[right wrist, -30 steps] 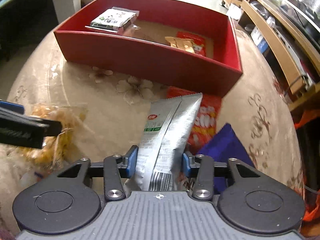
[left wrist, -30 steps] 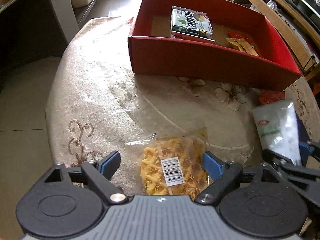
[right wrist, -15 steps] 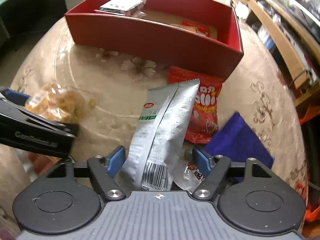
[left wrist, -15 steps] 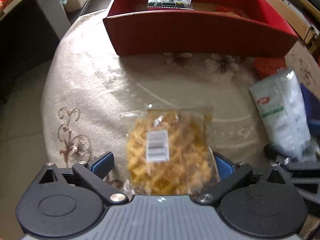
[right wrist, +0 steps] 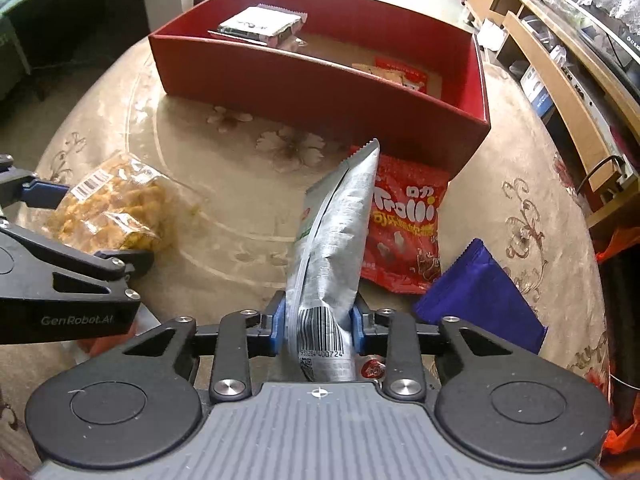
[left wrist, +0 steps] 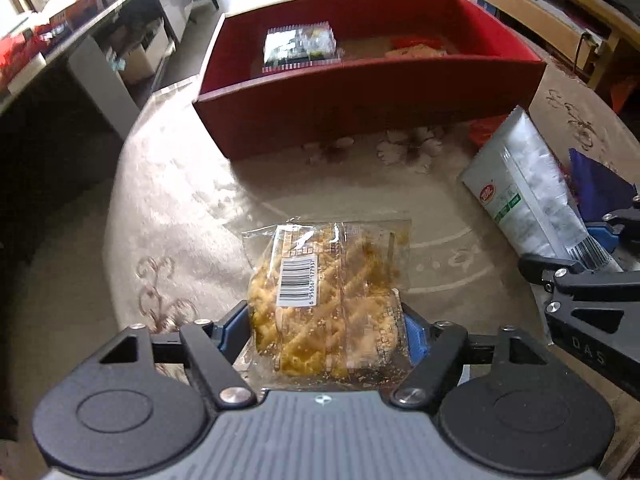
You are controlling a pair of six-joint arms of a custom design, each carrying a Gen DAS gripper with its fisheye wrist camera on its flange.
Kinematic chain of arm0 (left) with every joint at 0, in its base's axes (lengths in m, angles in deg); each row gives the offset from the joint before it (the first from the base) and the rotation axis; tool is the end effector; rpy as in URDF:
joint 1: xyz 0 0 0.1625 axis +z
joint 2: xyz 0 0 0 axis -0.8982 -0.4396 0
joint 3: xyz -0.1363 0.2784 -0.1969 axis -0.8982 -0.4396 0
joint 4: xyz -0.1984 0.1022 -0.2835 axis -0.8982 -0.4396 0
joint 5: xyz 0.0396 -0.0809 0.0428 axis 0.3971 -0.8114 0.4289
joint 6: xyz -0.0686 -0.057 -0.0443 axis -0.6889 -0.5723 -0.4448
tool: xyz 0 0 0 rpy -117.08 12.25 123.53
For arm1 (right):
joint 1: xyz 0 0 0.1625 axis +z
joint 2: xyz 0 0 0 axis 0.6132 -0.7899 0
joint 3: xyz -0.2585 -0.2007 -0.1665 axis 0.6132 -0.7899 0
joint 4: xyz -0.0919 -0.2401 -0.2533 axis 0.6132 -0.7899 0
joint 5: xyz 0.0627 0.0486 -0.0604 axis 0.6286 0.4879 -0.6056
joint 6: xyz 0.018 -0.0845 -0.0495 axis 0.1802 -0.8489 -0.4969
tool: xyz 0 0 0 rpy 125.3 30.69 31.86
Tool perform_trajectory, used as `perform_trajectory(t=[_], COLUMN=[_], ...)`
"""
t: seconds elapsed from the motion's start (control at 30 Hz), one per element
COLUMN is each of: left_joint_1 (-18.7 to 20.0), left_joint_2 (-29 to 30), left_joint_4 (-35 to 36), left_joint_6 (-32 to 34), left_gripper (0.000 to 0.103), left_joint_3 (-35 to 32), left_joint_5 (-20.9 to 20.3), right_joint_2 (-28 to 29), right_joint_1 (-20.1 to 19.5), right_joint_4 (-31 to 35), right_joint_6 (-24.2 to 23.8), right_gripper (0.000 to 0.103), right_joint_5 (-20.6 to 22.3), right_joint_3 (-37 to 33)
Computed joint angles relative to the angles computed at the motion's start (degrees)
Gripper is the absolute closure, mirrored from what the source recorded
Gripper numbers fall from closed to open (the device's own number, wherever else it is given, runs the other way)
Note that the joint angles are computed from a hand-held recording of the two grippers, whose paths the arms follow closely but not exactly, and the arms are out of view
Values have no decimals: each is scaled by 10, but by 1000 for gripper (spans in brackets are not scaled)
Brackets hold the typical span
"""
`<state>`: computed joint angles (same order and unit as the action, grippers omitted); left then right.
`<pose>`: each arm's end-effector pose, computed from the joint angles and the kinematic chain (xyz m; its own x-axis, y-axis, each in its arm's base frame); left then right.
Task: Organize snacks
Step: 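Grasp the crisps bag with the left tool while the right tool grasps the silver packet, then lift both packets and carry them over the red box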
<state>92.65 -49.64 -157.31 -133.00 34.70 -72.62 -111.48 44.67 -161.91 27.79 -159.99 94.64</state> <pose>-0.4649 -0.4897 -0.0681 -0.6106 0.0794 -0.7879 0.4082 0.8842 -0.2272 0.0221 -0.4564 0.3392 -0.5597 -0.4046 0.7232 -0.5904 0.8071 -0.0055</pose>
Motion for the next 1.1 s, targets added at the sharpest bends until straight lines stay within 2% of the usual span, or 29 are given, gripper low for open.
perform_trajectory(t=[0.23,0.47,0.57,0.63,0.83,0.97,1.1], left_joint_1=[-5,3,9,10,14,17,21], left_joint_2=[-3,-8,-13,-14,-18,-23,-25], left_joint_4=[-3,-30,-49,-53,-51,-58,-65], left_joint_6=[7,21,24,23,9,4,8], left_gripper=[31,31,31,31,31,31,31], left_joint_3=[6,6,8,7,12,23,29], left_joint_5=[16,-15,-38,-40,-40,-53,-60], right_joint_2=[-4,-13,-18,-21,-10,5,15], right_joint_1=[2,4,6,7,6,1,-10], right_joint_4=[-4,11,24,37,43,59,97], right_joint_6=[-2,12,20,26,30,47,84], right_gripper=[66,66,71,74,74,70,56], right_joint_5=[11,27,38,47,40,29,48], right_joint_3=[0,-9,-14,-19,-25,-39,-57])
